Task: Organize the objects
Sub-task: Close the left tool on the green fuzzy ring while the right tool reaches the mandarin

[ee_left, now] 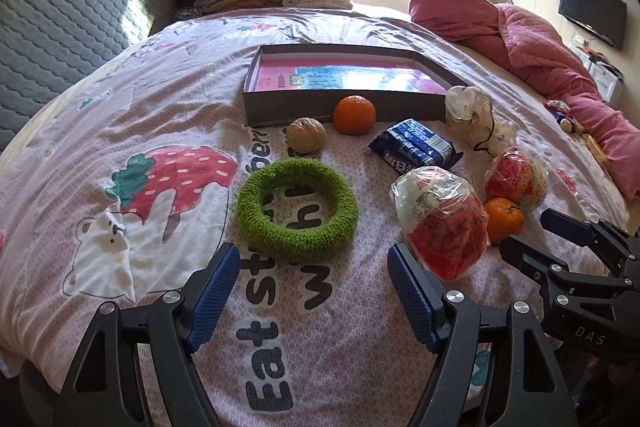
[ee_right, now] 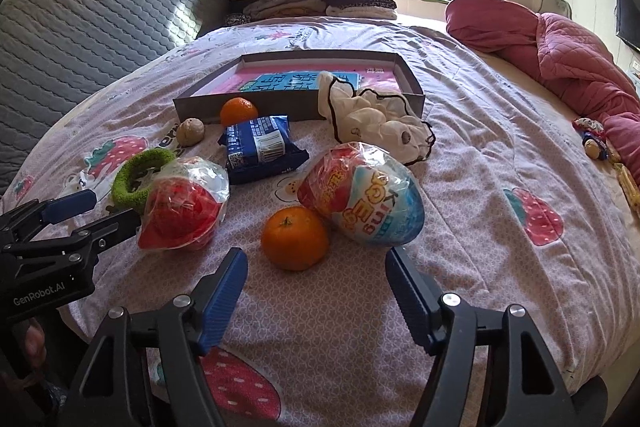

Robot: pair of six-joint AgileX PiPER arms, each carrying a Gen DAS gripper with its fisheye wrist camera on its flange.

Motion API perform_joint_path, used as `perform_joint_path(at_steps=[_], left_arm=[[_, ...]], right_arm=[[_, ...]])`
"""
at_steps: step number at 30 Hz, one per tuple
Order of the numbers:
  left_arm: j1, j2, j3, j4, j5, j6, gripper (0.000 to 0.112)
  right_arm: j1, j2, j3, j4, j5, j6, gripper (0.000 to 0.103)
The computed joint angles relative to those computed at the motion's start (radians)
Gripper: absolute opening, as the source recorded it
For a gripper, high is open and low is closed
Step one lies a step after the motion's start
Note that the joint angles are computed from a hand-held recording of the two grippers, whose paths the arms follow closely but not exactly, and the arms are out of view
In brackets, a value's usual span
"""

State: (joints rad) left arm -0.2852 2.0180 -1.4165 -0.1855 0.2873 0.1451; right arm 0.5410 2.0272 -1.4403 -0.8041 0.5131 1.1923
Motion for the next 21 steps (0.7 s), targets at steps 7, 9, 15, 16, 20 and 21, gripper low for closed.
perform_joint_path(at_steps=[7,9,15,16,20,21], left_arm=[[0.003,0.063,-0.086,-0.013,0.036,0.04,0.066],[-0.005,0.08,-0.107,0.044,0.037,-0.003,0.065],[-0.022,0.124,-0.171,0.113,0.062,-0.036,0.058],[-0.027,0.129,-0.176,0.133,0.061,-0.049,0.055],[-0.025,0.164,-0.227,0.079,0.087,0.013,0.048],[-0.024,0.171,-0.238,0.071,0.09,0.026,0.047]], right_arm=[[-0.017,0.04,-0.047,0.066,-0.011,-0.058,0.069],[-0.019,0.049,-0.057,0.073,-0.012,-0.065,0.068],[-0.026,0.076,-0.086,0.099,-0.026,-0.092,0.066],[-0.026,0.081,-0.093,0.103,-0.025,-0.095,0.066],[-0.029,0.095,-0.11,0.109,-0.036,-0.102,0.062],[-0.03,0.1,-0.117,0.11,-0.036,-0.105,0.06]])
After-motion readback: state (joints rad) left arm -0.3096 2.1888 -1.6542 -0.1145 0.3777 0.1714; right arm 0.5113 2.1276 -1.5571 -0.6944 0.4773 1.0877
